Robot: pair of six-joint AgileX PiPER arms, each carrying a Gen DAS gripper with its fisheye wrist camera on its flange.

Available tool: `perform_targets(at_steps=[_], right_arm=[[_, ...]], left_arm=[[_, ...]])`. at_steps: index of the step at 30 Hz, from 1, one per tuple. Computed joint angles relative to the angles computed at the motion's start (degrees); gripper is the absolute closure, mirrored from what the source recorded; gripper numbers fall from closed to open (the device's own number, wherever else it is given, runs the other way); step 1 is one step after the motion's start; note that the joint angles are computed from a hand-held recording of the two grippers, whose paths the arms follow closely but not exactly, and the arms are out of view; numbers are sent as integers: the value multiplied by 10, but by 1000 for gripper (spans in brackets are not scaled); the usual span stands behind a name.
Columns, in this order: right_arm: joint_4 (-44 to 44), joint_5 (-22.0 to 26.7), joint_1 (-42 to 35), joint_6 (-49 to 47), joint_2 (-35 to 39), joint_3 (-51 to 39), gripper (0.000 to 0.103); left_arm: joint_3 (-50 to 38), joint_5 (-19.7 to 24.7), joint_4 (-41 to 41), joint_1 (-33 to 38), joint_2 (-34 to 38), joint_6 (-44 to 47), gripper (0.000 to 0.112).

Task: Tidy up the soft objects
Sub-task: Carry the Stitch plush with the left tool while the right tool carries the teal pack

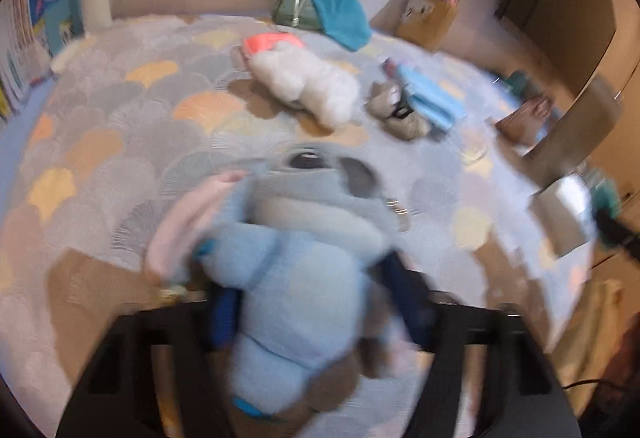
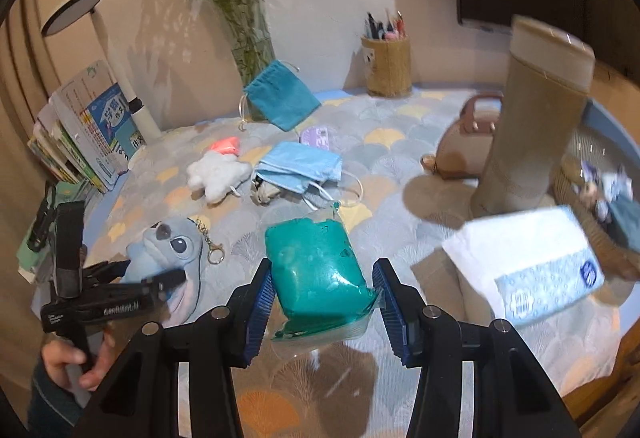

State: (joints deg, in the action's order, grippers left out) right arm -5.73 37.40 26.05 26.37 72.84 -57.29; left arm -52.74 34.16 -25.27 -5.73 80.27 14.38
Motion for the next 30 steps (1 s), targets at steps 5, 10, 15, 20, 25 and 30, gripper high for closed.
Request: perform_targets(at_steps=[5,10,15,20,25,30], right_arm=[[136,-16,-56,-111,-12,24,55],[200,-16,-87,-165,-35,39,55],[234,-6,-127,-203,-63,45,55],[289,27,-203,-266,-108,44,55],[358,89,-323,-353,-160,22,55],[452,186,-535,-492,-178,-28,55]], left_arm=[[6,-6,16,-26,-24,-25,76],[-7,-5,15,-67,-59,-39,76],[-38,4,20,-112,-64,-70,76],[-80,7,87,-215,-80,-140,76],[-154,2,129,-316,-48,-187,76],[-261,21,202,-417,26,-236,76]])
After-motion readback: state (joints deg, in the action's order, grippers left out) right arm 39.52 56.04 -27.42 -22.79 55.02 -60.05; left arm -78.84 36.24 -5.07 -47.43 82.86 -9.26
